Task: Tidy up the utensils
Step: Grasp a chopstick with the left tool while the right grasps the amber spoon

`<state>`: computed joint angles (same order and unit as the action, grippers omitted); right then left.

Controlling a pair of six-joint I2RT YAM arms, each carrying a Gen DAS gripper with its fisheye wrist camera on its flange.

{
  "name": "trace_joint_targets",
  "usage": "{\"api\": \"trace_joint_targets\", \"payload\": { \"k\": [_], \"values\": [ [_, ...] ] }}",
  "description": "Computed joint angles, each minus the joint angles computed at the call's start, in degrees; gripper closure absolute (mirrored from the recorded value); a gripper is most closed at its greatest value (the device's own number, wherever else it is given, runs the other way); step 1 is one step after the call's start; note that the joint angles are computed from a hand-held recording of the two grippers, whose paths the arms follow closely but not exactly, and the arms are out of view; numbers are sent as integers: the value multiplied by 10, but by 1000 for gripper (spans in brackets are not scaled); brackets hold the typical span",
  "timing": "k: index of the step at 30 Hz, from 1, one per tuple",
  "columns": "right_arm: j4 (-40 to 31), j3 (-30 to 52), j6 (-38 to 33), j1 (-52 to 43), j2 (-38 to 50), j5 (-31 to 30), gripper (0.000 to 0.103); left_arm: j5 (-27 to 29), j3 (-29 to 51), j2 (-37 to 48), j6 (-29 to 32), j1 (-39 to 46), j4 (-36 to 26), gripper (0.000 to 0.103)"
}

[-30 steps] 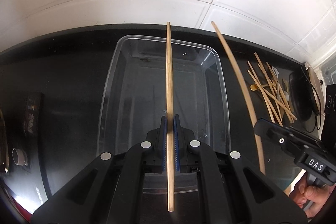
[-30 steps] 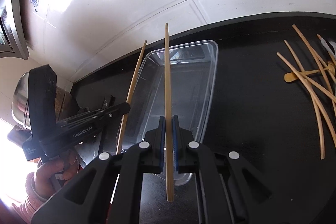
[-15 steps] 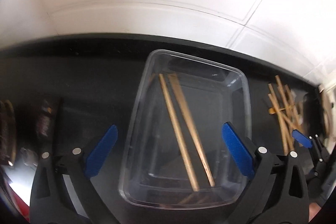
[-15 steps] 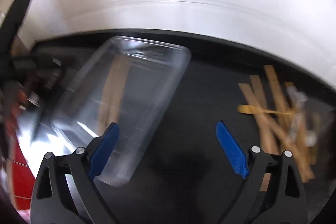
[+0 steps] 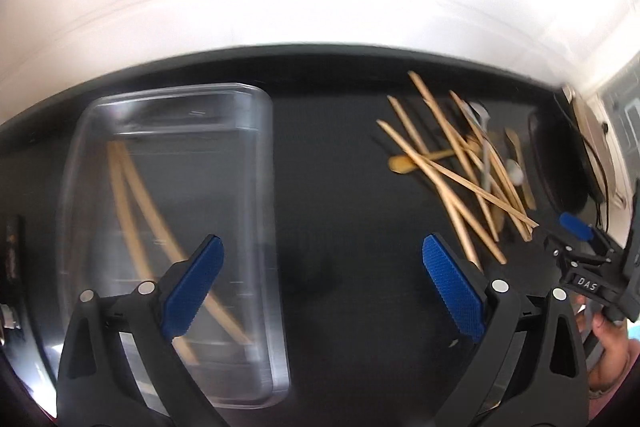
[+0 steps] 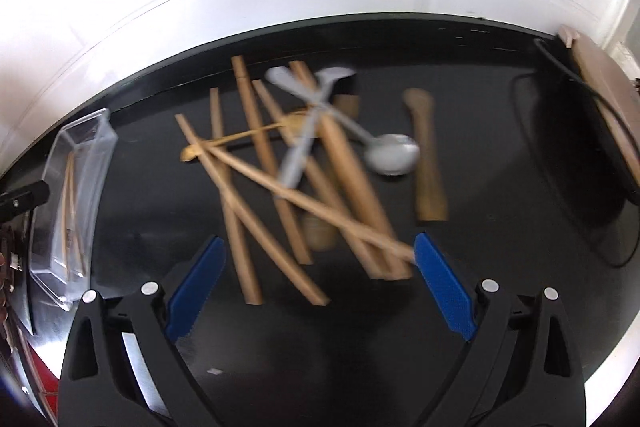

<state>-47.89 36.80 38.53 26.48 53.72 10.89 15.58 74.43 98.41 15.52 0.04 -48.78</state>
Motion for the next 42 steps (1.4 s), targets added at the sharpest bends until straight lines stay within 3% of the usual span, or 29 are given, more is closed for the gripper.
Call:
{"api": "trace_joint_targets", "payload": {
  "k": [3, 8, 14, 18, 23, 28, 32, 37, 42],
  "values": [
    [-9, -11, -43, -42, -16, -4, 9, -16, -34, -1, -54, -68, 27, 6],
    [9, -39, -202, -210, -28, -79, 9, -58, -66, 16, -129, -152, 73, 6],
    [69, -46, -343, -341, 44, -154, 8, -135, -57, 74, -198, -219, 104, 6],
    [111, -36, -397, -368, 107, -179, 8, -133, -37, 115, -240, -237, 102, 6],
    [162, -32, -422, -381, 175, -189, 8, -186, -22, 151, -253, -271, 122, 6],
    [210, -29, -414, -371, 235, -194, 7, -194, -7, 164, -256, -267, 132, 5],
    [249, -41, -427, -345, 237, -152, 7, -187, -8, 158, -225, -236, 127, 5],
    [276, -72, -450, -384, 218, -173, 6, -182, -14, 154, -206, -207, 126, 5],
    [300, -88, -420, -375, 210, -164, 5, -194, -11, 155, -215, -236, 131, 5]
  ]
}}
